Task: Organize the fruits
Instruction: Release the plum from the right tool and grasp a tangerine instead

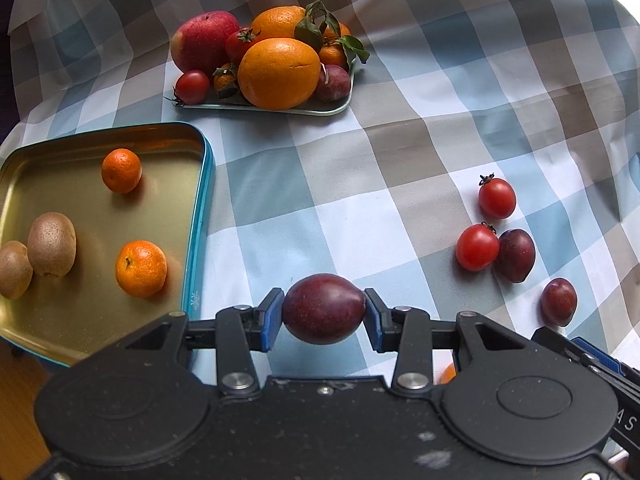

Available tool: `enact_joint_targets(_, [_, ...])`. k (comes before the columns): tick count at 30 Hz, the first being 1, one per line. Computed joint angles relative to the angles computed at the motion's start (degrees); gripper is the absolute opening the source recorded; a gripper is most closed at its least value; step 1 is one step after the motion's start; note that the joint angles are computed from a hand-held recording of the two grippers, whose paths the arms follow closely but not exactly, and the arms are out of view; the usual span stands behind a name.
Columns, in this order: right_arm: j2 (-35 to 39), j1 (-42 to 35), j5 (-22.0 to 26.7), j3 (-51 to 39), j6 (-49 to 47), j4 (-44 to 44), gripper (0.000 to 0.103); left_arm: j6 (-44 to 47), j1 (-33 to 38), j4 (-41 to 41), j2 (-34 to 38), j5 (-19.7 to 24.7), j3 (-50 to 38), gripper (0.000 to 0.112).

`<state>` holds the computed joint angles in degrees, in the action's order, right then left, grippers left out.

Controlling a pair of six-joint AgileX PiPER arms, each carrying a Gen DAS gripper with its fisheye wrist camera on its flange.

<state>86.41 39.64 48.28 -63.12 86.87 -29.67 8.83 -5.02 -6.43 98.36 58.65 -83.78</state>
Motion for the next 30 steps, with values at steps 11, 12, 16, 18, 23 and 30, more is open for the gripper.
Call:
enact_joint_targets(11, [1.3, 1.7, -6.6, 0.5, 2.2, 6.4, 0.060, 1.9, 2.8, -3.0, -1.5, 0.0, 0.9, 0.042])
enact_joint_targets(12, [1.9, 2.2, -5.8, -0.1, 2.4, 6.1, 0.060, 1.9, 2.9, -3.1, -1.4, 0.1, 0.8, 0.042])
enact_joint_targets(16, [4.6, 3.1, -2.8, -3.6, 0.4, 6.3, 0.060, 2.3, 3.3, -3.2, -1.8, -0.3, 1.0, 0.042])
enact_joint_targets(18, [6.6, 3.5, -1.1, -6.1, -1.3, 6.8, 0.060, 2.3, 3.5, -3.3, -2.1, -0.6, 1.1, 0.042])
enact_joint_targets(23, [11.8, 4.9, 5.2, -12.6, -1.9, 6.4, 0.051, 3.0, 5.2, -4.7, -1.5, 0.3, -0.1, 0.042])
enact_joint_targets(30, [15.2, 6.8, 11.9, -18.1, -0.1, 4.9, 0.050, 3.4, 7.4, -6.1, -0.6, 1.6, -1.9, 0.042])
